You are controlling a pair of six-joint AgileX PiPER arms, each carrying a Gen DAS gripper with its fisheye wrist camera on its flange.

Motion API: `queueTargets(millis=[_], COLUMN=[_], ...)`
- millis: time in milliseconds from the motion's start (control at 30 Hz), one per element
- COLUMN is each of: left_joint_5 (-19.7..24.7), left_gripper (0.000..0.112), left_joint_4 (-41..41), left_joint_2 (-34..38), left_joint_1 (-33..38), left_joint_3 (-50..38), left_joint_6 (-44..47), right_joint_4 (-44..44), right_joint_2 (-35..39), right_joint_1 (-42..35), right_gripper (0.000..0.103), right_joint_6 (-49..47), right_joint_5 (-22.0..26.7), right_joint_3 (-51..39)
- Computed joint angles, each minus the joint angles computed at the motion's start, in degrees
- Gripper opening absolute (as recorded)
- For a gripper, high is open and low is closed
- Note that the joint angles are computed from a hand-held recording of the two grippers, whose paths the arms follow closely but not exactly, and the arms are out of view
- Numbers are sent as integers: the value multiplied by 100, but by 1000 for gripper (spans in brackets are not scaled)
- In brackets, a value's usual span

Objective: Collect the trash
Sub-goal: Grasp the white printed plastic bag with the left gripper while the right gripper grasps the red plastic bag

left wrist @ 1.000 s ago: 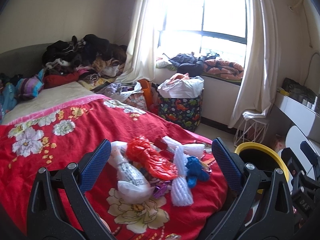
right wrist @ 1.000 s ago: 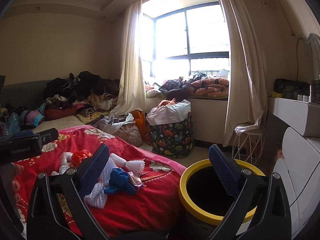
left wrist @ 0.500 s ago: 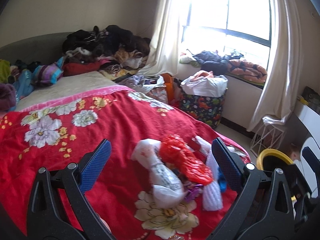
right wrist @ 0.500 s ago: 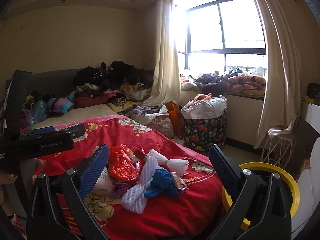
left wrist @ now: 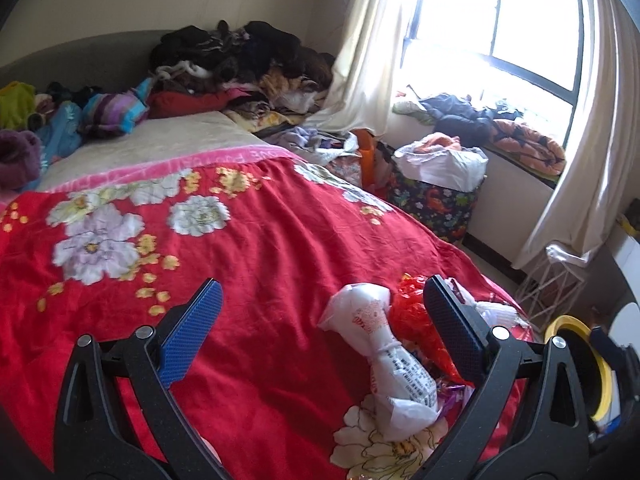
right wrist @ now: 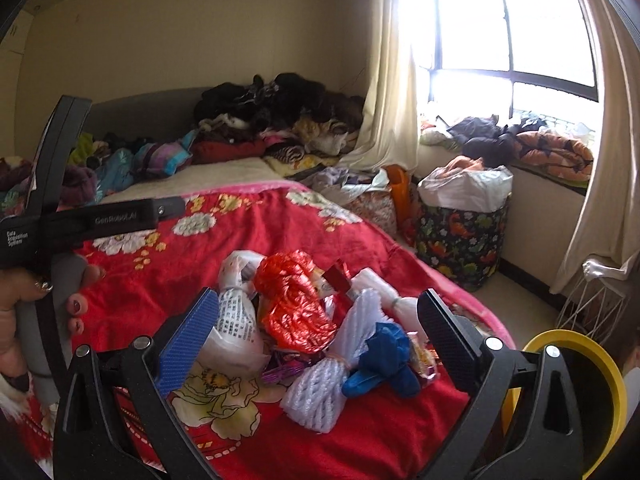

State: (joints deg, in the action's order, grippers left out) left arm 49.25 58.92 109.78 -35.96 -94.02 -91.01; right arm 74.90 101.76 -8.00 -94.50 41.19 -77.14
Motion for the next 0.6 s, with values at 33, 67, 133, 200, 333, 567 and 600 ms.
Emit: queueTargets(millis=[33, 67, 133, 200, 333, 567, 600], left_joint_5=[-125, -176, -94, -95, -145, -547, -626], left_gripper=[92, 92, 92, 92, 89, 64, 61], left_joint_4=[-47, -164, -436, -847, -1696, -3291, -3499], left_joint_2=[26, 104, 306, 539, 879, 1119, 1129], left_joint_1=[53, 92, 141, 245, 490, 935, 985], left_joint_3=[-9, -112, -407, -756, -1253, -1431, -1421], left_joint_6=[40, 146, 426, 874, 1558, 2498, 2630], right_joint_4=[-131, -288, -653, -1042, -1718, -2429, -2563], right_joint_2=[55, 122, 245, 366, 615, 988, 1047], right_joint_1=[54, 113, 226, 353, 541, 781, 816], right_gripper=[92, 85, 80, 79, 73, 48, 39], right_joint_6=[80, 181, 465, 840, 1553, 2151, 2275], right_joint_5=[-23, -56, -113, -192, -200, -185, -134], right_joint_3=[-57, -140, -292, -441, -733, -1142, -1224])
